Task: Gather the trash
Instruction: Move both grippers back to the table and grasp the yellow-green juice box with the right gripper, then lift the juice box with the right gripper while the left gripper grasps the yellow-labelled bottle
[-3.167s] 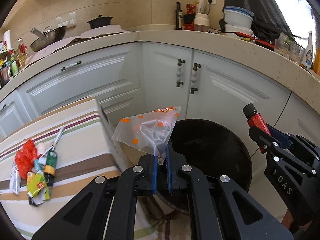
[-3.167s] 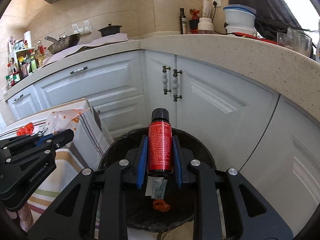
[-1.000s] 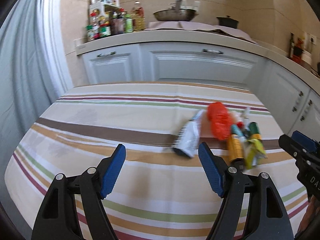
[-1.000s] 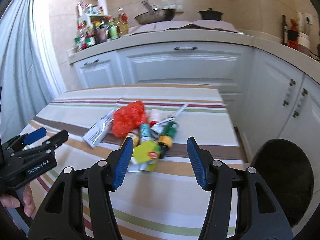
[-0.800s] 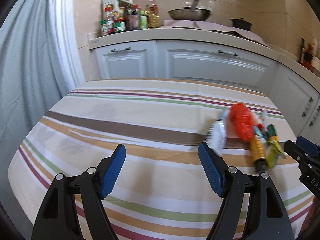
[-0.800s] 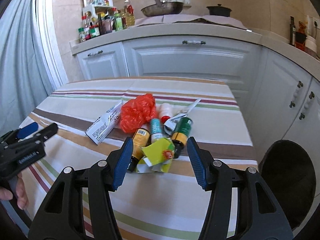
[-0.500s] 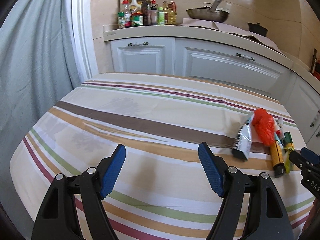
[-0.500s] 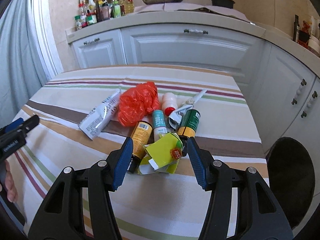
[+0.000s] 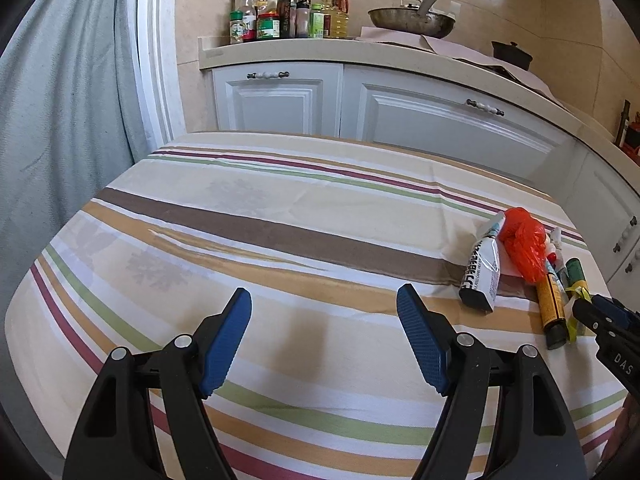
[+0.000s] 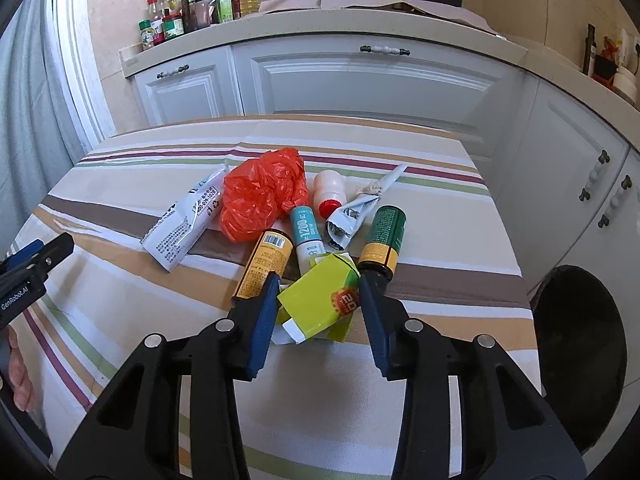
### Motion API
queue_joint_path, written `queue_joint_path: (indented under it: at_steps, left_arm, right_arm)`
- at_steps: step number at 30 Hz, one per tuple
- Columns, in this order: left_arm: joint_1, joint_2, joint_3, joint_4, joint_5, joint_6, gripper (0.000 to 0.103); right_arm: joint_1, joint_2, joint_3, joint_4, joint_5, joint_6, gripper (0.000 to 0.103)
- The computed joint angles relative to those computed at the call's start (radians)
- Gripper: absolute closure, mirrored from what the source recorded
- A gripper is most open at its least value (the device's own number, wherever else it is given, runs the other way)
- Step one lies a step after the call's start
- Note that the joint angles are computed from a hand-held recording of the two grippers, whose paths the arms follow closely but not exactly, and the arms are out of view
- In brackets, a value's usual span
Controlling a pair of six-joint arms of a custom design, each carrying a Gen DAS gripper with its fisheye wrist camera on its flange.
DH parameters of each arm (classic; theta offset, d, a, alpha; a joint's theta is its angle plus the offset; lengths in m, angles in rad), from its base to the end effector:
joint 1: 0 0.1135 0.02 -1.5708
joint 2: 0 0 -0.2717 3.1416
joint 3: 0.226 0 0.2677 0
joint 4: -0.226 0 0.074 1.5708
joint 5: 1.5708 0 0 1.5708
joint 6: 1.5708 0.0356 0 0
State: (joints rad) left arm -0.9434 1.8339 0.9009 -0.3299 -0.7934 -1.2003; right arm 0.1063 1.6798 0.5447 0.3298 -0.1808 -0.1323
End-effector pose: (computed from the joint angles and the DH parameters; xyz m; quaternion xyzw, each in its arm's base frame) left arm 0.2109 -0.2476 0.1076 -0.1755 0.8963 0.0585 0.4029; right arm 0.2873 0.0371 0.0938 -0.1434 0.9133 0.0789 0.3730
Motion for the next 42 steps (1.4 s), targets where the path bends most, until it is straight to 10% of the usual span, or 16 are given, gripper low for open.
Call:
queue_joint_path:
  at_steps: [42]
  left_arm:
    - [-0.097,0.443,0.655,-0.136,0.126,0.237,0.038]
  right_arm:
    - [-0.601,-0.113,-0.077,0.014,-0.318,-0.211,0.065]
